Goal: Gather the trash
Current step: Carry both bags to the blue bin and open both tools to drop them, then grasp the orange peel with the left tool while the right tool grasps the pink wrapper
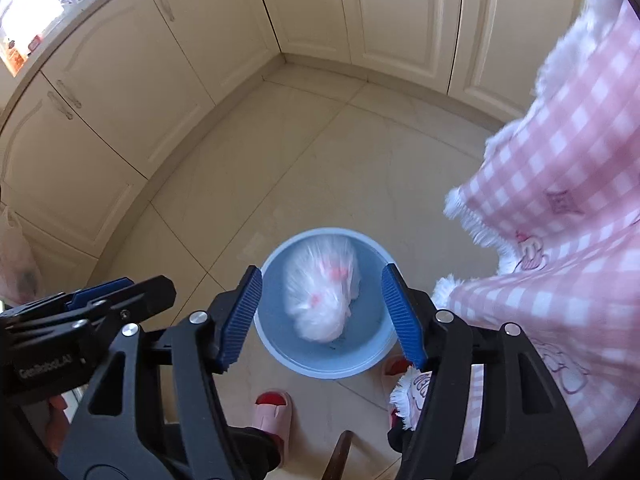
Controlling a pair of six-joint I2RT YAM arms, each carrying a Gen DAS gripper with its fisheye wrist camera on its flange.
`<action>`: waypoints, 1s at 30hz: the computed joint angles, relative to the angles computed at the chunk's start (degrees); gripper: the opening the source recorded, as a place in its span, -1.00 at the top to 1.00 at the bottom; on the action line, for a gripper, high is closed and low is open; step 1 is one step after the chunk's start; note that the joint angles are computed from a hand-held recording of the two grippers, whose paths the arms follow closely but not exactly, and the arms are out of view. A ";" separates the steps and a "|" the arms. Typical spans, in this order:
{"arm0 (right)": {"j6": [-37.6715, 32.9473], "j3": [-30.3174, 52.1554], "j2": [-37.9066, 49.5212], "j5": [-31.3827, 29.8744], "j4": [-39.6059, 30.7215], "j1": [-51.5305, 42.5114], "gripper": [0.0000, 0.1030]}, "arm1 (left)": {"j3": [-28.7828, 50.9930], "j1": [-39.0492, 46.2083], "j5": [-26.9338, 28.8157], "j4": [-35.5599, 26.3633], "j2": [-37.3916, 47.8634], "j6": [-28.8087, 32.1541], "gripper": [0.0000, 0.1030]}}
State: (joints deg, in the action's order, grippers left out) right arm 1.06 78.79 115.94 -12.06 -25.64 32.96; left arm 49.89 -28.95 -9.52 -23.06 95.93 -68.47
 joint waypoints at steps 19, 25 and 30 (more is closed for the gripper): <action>-6.21 -11.61 -43.06 0.29 -8.79 -6.86 -0.22 | 26.79 -28.81 -31.38 -40.32 -12.11 -17.25 -0.22; -12.78 -10.09 -55.36 -8.17 -15.30 -23.83 -0.28 | 46.39 -37.20 -38.58 -45.47 -1.46 -11.67 -0.29; -22.60 -8.34 -56.37 -23.71 -20.00 -49.25 -0.31 | 62.56 -38.49 -35.51 -42.29 11.16 -0.20 -0.29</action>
State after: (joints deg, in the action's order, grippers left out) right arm -21.54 70.46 59.56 -35.77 -45.64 -16.29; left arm 112.45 -67.44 -45.04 -65.36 107.09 -68.67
